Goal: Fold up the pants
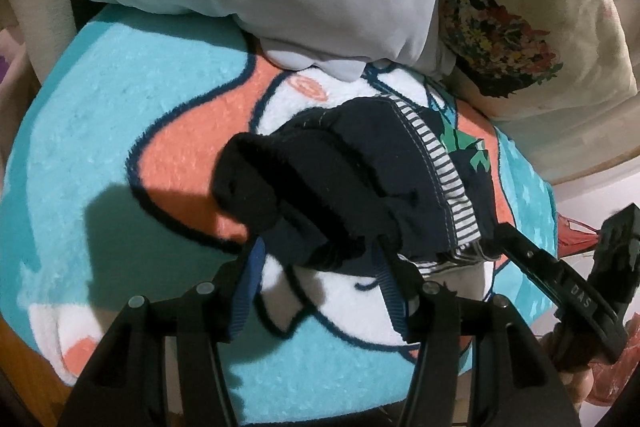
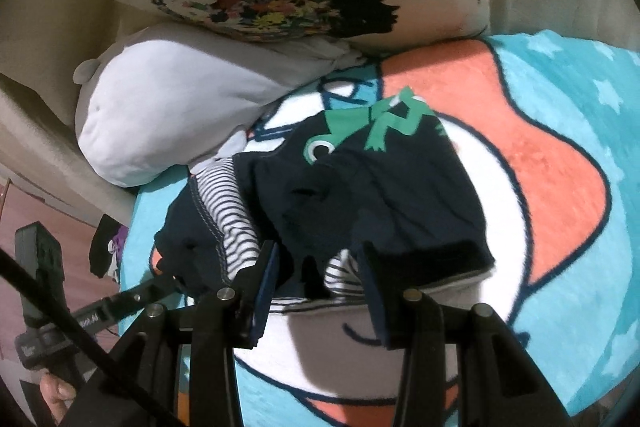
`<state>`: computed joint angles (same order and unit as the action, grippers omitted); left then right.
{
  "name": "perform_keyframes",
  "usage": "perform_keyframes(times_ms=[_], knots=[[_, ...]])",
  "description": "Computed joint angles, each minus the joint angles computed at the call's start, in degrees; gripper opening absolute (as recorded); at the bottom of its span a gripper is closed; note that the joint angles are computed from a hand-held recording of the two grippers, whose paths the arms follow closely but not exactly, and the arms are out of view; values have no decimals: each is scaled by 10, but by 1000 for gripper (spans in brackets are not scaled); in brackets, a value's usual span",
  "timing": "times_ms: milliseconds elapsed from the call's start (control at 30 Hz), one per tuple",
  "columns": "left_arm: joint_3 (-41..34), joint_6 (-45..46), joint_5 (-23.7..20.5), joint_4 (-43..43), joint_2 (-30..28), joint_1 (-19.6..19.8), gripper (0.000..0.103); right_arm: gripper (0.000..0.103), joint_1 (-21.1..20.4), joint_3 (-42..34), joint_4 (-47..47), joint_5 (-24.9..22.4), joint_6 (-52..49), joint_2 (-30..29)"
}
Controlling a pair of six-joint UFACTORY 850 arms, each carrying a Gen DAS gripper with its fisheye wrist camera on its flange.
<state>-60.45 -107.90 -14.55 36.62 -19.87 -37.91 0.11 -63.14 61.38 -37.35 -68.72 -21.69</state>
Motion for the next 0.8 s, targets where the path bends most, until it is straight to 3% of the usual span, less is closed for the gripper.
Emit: perform_keyframes(times_ms=[167,233,367,433,600,633,667,733,800], knots=[[16,-60,0,44,9,0,54,45,6,-1,-3,-4,-9,6],[30,-105,-20,72,20,-7,54,45,15,-4,-3,-21,-21,9],[60,-135,-54,69,43,-20,54,52,67,-29,-44,-72,-32,-1],[81,-156,-59,67,57,-26,54,52,94,-30,-55,-64,-44,-5],[129,-234,-61,85,87,-44,54,51,178,-19,-114,36,-54,-22],[138,-247,-61,87,93,-47,54,45,197,-11,-147,85,-34,-24],[148,-263,-60,93,100,-50,54,17,208,-9,-184,119,-16,-29],[163,-292,-64,108,114,-55,54,11,208,-11,-184,116,4,-32],[177,-323,-66,126,127,-58,54,9,188,-22,-134,54,-15,-33]])
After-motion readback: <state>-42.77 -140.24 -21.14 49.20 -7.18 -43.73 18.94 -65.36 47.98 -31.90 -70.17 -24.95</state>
